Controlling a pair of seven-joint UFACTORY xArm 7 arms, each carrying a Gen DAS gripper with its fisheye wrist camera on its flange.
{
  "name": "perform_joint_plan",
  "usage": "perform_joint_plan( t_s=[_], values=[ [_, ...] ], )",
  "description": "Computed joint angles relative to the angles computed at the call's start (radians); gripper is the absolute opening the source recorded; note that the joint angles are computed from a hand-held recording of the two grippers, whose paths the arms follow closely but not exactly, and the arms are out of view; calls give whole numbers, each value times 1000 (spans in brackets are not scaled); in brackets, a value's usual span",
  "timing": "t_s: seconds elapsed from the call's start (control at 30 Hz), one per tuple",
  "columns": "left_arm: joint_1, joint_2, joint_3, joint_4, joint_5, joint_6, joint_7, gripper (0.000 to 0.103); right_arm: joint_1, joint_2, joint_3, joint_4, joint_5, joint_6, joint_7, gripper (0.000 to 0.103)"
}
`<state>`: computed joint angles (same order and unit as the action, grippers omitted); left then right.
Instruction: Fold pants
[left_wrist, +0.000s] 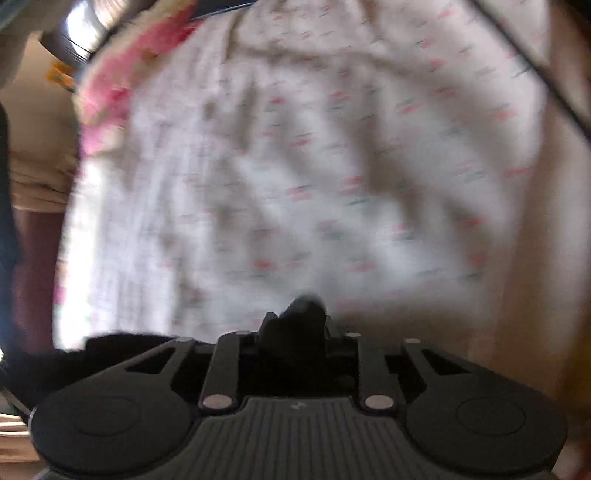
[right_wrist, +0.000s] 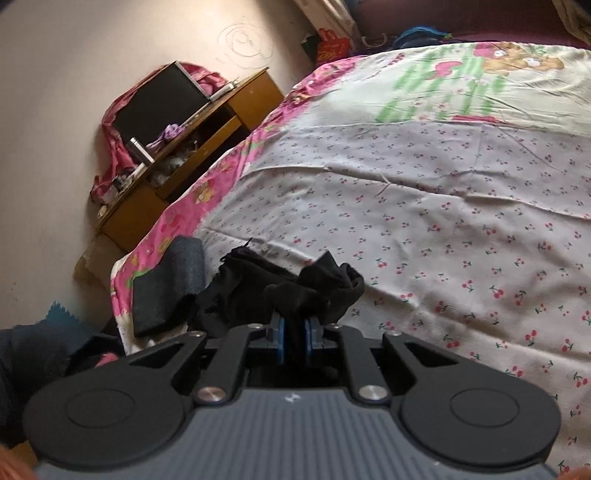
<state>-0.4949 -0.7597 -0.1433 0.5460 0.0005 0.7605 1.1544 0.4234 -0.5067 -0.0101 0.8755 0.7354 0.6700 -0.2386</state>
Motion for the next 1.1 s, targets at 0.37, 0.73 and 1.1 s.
perform_joint_plan(
  t_s=[0.37,0.73,1.1],
  values=[
    [-116,-1,23,30,-355,117,-186,51,-76,58,-15,-92,-39,-131,66,11],
    [16,-61,85,-14,-376,54,-379,64,-61,-117,-147,-340,130,-115,54,50],
    [-20,-148,133,-50,-371,-12,-407,72,11,-63,-147,-384,437,-53,-114,45]
  ],
)
